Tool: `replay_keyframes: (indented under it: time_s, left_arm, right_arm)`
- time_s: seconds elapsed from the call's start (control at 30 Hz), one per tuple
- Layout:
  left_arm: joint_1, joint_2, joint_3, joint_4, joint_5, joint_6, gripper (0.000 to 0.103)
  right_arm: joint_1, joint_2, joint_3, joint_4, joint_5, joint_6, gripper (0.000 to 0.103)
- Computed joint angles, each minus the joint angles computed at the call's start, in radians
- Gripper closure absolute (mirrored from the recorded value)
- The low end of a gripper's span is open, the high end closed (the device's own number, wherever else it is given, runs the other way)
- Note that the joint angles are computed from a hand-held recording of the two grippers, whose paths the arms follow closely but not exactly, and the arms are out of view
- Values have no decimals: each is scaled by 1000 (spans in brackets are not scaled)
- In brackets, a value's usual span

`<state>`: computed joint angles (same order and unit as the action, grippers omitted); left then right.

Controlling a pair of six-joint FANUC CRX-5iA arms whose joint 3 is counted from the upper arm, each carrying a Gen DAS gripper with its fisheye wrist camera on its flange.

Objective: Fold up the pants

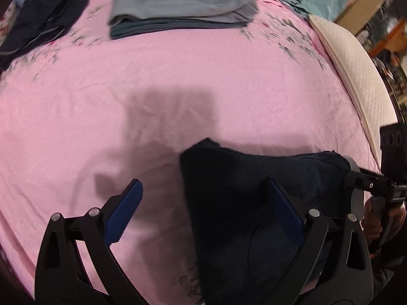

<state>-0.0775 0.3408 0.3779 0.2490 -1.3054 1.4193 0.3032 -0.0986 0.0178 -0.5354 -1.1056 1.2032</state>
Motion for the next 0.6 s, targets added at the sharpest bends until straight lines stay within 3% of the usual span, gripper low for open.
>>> replay_keyframes:
  time_s: [0.1, 0.17, 0.37, 0.47, 0.6]
  left_arm:
    - [12, 27, -10, 102, -5, -24, 6]
    - [20, 40, -16, 151, -21, -43, 15]
    - [44, 59, -52, 246, -39, -64, 16]
    - [41, 59, -45, 239, -52, -34, 16]
    - [50, -17, -103, 214, -60, -81, 17]
  right_arm:
    - [-11, -8, -11, -22, 11, 17, 8]
    - [-17, -12, -16, -35, 15, 29, 8]
    - [-29, 6, 5, -61, -5, 58, 2]
    - [-23, 14, 16, -51, -21, 67, 2]
    - [-54, 29, 38, -92, -58, 101, 4]
